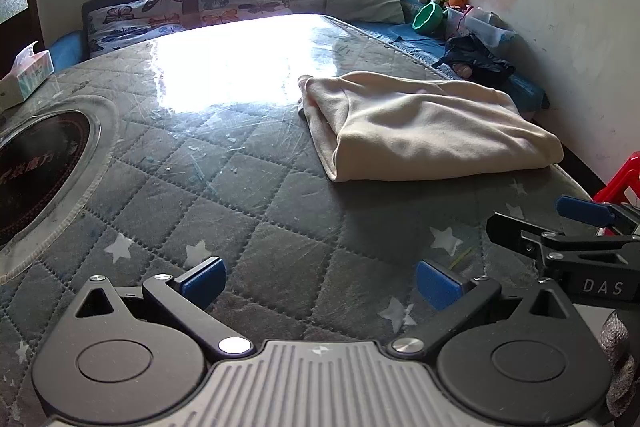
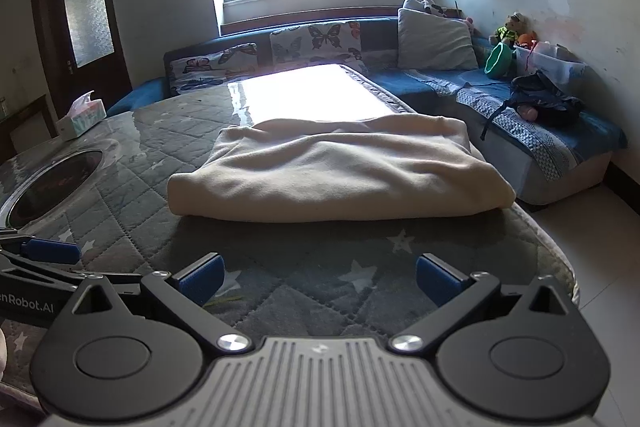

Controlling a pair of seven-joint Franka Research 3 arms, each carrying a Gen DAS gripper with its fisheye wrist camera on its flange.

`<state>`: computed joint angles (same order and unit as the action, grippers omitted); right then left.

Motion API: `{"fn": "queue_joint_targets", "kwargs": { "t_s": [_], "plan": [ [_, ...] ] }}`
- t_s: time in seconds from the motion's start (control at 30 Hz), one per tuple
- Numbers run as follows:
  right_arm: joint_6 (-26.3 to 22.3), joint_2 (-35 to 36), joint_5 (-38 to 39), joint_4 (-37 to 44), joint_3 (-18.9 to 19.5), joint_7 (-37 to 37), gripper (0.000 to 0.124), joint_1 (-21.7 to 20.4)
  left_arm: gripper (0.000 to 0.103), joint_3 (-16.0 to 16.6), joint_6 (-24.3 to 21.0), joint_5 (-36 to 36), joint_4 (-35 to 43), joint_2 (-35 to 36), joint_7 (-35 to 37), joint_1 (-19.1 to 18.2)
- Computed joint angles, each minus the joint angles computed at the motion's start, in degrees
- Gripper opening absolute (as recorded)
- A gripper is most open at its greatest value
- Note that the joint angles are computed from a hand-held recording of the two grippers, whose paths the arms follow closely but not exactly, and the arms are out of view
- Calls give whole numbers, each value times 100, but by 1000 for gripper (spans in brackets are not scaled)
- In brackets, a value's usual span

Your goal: Fold clothes

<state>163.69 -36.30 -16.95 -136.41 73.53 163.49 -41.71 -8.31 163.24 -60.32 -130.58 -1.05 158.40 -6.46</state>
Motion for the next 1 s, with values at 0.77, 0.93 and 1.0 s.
{"fn": "queue_joint_targets", "kwargs": {
  "t_s": [0.77,0.93,1.0],
  "plan": [
    [-38,56,-59,-13,19,122,103,-18,103,-65,57,246,24,72,-161,10],
    [-54,76,-63,2,44,127,103,-48,103,-77,135,269,14,80,-169,-2],
    [-62,76,-63,11,55,128,103,-60,103,-79,150,297,16,87,-190,-1]
  ]
}}
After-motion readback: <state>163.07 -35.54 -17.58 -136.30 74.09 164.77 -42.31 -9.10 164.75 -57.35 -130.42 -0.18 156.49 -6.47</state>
